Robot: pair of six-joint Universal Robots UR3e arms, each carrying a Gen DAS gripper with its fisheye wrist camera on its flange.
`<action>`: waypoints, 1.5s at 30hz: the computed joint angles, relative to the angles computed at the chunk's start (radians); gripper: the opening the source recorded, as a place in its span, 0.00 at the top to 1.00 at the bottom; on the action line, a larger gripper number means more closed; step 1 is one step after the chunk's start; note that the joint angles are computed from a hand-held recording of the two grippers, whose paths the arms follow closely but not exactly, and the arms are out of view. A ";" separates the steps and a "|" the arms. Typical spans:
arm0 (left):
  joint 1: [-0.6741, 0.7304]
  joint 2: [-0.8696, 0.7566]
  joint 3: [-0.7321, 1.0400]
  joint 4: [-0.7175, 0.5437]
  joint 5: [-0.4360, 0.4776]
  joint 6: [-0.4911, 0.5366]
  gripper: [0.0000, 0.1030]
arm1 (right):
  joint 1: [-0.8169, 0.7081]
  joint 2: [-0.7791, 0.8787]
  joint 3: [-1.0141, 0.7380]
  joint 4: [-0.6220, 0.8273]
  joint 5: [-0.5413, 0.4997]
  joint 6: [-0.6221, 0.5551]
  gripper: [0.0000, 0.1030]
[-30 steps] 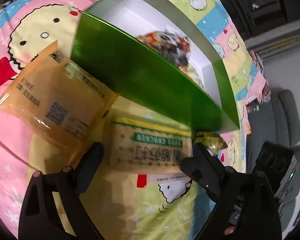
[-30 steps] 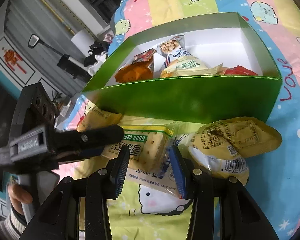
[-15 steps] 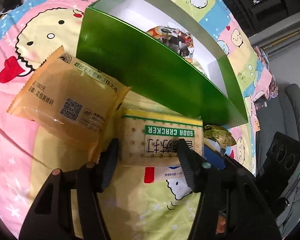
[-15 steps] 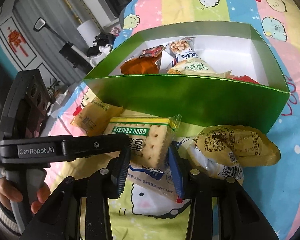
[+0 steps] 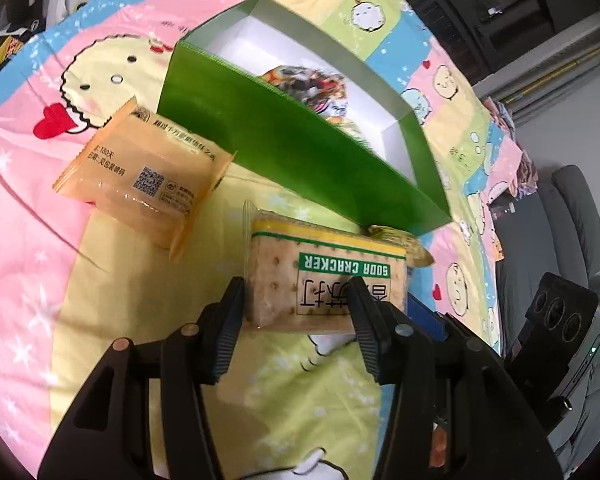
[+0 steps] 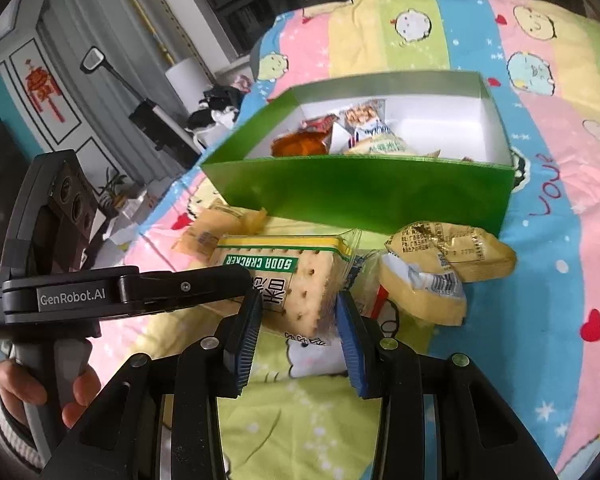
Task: Organize snacks
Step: 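Grasp the soda cracker pack with the right tool and lift it, then lower the soda cracker pack into the green box and open the right tool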
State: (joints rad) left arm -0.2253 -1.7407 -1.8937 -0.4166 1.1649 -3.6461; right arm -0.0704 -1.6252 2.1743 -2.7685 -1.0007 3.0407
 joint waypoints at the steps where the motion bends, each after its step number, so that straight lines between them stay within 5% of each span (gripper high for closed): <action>1: -0.004 0.007 0.002 0.001 0.002 -0.001 0.51 | -0.006 -0.025 0.009 0.007 0.003 -0.003 0.61; 17: -0.038 -0.058 0.256 -0.078 0.032 0.056 0.50 | -0.062 -0.081 -0.078 0.000 0.036 0.026 0.61; 45: -0.034 -0.551 0.976 -0.405 0.031 0.120 0.50 | -0.100 0.333 -0.445 0.026 0.037 0.068 0.61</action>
